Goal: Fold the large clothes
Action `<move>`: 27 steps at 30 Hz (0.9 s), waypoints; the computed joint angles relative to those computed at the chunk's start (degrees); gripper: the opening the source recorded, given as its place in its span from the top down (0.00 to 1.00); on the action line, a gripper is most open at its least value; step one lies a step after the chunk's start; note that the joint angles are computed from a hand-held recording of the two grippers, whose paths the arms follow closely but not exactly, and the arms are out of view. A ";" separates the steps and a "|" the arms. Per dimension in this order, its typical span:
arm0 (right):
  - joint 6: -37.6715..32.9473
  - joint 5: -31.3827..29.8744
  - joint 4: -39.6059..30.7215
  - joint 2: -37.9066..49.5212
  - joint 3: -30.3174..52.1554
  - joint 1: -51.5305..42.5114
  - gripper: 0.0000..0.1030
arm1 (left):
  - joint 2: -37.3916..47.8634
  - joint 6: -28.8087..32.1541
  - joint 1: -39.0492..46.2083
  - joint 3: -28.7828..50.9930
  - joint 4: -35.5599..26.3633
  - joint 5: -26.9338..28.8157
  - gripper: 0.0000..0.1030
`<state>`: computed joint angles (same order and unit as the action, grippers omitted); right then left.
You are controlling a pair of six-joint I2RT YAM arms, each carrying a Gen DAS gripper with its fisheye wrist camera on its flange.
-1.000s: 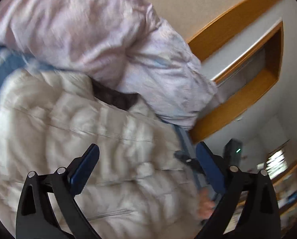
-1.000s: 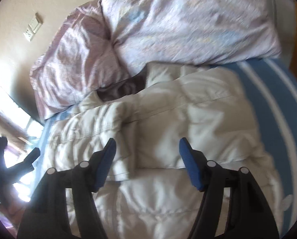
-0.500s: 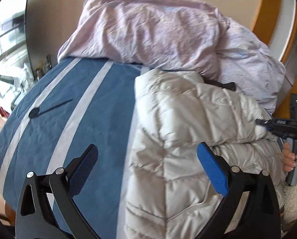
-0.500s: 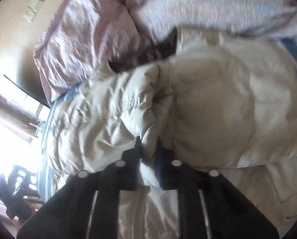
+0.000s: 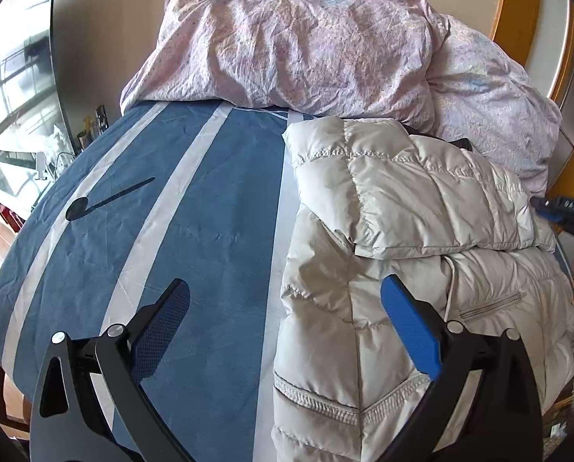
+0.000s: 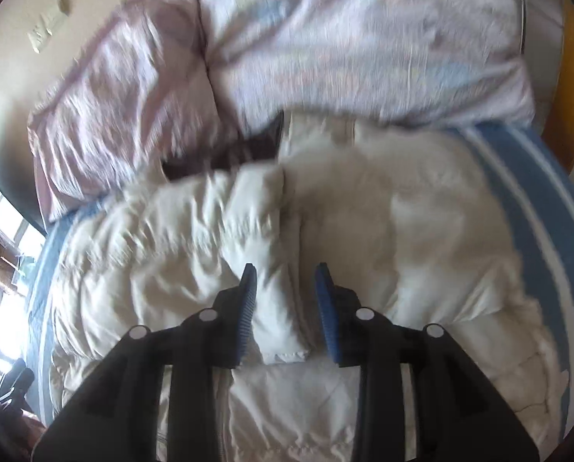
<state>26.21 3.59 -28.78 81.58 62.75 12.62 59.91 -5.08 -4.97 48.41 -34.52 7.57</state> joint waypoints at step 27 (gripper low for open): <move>-46.43 -40.24 -35.78 -19.61 -12.43 -59.22 0.14 | 1.16 19.52 23.17 -3.76 -20.52 33.06 0.09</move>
